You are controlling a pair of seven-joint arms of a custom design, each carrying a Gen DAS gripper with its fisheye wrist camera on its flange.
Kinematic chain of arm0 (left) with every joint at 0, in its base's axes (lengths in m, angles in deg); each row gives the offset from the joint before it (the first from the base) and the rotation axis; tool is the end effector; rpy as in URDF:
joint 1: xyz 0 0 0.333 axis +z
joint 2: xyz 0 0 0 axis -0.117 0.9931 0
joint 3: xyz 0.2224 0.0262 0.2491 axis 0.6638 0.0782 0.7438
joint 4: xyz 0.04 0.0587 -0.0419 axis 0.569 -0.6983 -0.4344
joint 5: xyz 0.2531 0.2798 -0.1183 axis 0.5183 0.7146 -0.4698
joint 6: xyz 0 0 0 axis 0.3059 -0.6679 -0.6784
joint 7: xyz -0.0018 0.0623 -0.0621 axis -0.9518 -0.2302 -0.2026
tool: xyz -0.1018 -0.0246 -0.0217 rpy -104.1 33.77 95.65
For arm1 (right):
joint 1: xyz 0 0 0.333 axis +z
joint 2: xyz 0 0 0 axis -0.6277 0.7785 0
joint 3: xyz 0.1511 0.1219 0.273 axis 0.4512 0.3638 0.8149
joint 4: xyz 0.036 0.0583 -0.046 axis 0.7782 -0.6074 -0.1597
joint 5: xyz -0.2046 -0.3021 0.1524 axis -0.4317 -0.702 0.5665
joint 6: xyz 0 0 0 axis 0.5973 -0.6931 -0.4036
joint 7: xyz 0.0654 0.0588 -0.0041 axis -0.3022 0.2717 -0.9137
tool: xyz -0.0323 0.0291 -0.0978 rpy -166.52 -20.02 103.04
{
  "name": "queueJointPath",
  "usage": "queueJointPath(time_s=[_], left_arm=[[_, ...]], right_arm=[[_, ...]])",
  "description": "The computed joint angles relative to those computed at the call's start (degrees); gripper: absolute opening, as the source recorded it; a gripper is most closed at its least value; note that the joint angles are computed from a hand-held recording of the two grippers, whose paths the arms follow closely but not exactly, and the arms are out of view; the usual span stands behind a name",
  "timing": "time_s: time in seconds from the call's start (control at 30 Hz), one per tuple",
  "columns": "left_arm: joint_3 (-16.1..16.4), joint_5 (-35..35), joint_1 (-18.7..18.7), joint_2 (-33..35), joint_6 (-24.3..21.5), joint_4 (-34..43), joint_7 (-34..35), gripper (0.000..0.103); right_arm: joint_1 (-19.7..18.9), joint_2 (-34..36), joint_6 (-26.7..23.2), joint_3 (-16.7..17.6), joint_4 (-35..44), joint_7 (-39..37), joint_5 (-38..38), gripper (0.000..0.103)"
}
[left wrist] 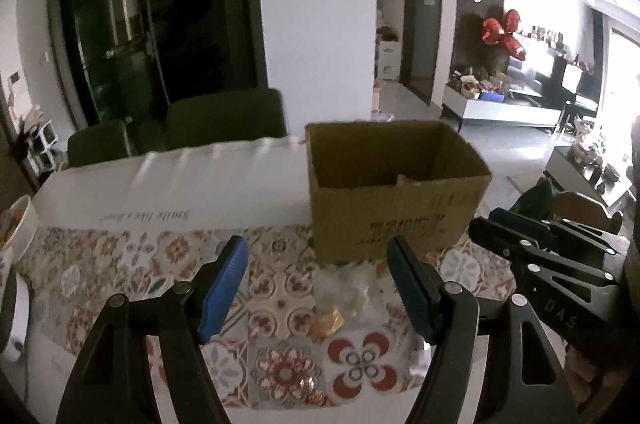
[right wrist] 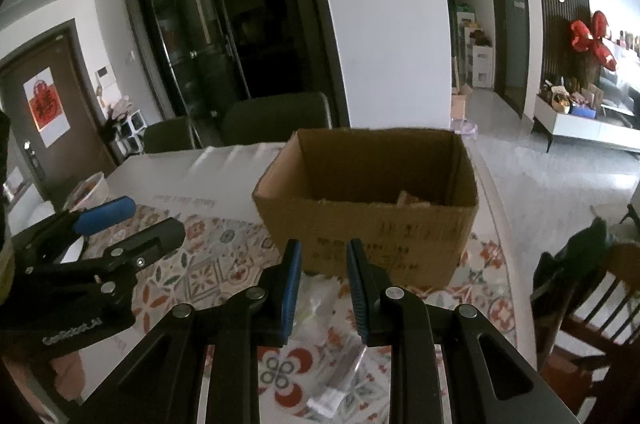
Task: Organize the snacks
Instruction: 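Withdraw both tools from the box toward the gold candies and white stick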
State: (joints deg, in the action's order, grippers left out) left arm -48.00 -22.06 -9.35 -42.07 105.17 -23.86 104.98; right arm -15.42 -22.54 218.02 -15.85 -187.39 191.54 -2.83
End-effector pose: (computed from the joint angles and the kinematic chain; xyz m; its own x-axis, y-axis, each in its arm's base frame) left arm 0.6017 -0.1061 0.6065 -0.2048 -0.9785 -0.0246 -0.6242 0.1499 -0.7668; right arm 0.6181 0.2911 0.5811 0.1456 -0.9726 -0.1811 -0.6173 0.0538 -0.7849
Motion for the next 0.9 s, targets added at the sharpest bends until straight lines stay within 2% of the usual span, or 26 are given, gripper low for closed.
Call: queueJointPath(time_s=[0.1,0.4,0.57,0.9], left_arm=[[0.3,-1.0,0.2,-1.0,-0.4,-2.0,0.3,0.071],[0.6,1.9,1.0,-2.2,-1.3,-6.9,-3.2,0.071],[0.8,0.5,1.1,-2.3,-1.9,-9.3,-2.9,0.07],[0.7,1.6,1.3,-1.6,-3.2,-12.1,-5.0,0.069]], right_arm=[[0.8,-0.4,-0.4,-0.3,-1.4,1.4,-1.3,0.024],[1.2,-0.4,-1.3,0.5,-4.0,3.8,-1.7,0.024],[1.6,0.1,-1.4,0.4,-5.4,4.9,-1.6,0.024],[0.9,1.8,-2.5,1.6,-6.8,3.3,3.0,0.024]])
